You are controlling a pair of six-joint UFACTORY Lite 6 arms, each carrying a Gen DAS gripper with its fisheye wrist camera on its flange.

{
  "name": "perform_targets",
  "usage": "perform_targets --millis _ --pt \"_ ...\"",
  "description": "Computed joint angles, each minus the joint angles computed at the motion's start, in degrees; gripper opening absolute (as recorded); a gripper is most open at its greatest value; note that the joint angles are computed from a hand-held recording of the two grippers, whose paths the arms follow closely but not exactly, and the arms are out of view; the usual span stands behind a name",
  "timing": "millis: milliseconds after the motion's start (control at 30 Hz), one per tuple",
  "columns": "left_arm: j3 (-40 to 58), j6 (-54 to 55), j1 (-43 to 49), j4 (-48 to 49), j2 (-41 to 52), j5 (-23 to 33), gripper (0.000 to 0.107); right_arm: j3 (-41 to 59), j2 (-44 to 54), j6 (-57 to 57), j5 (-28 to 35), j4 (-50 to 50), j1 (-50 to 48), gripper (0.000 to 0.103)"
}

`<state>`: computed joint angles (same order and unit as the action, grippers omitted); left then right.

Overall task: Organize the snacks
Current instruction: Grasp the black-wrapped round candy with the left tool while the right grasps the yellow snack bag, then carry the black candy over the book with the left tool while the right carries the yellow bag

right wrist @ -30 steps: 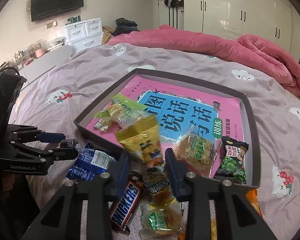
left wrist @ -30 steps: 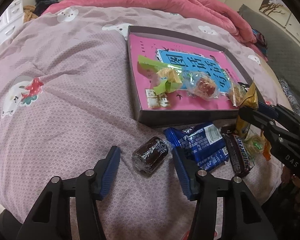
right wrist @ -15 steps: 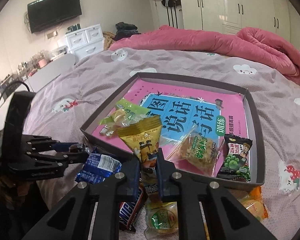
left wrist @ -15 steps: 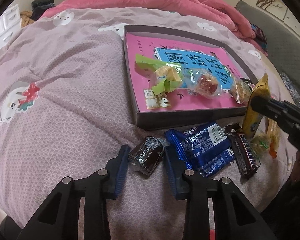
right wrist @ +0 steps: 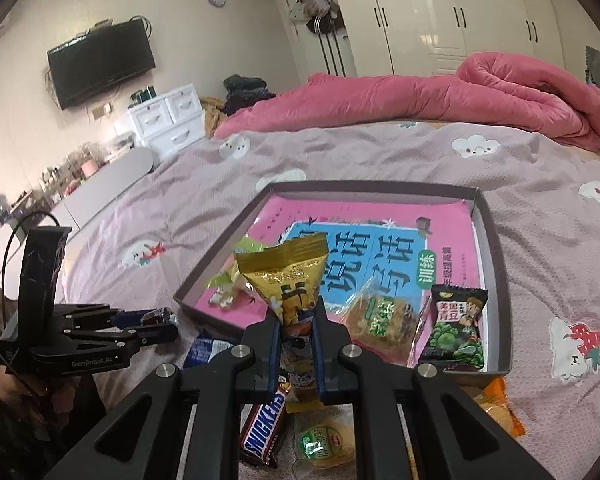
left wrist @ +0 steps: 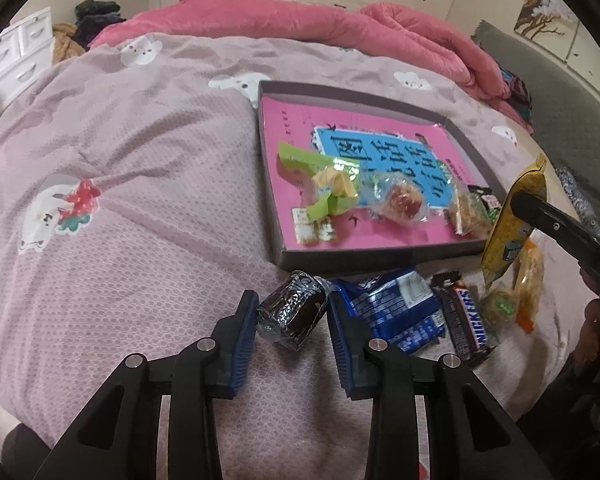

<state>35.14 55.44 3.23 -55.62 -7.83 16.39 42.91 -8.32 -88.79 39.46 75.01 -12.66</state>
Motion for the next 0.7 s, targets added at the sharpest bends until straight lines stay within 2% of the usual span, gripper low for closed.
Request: perform_targets --millis 233,700 --pt "1.14 -6.5 -0.52 4.09 -4.27 2.85 0.036 0.92 -0.59 -0.18 3.39 1.3 -2.98 0.013" --pt "7.87 -21.67 -5.91 15.27 -3.97 2.13 0.036 3.88 -0.82 0.27 10.14 4.01 -11.47 0.013"
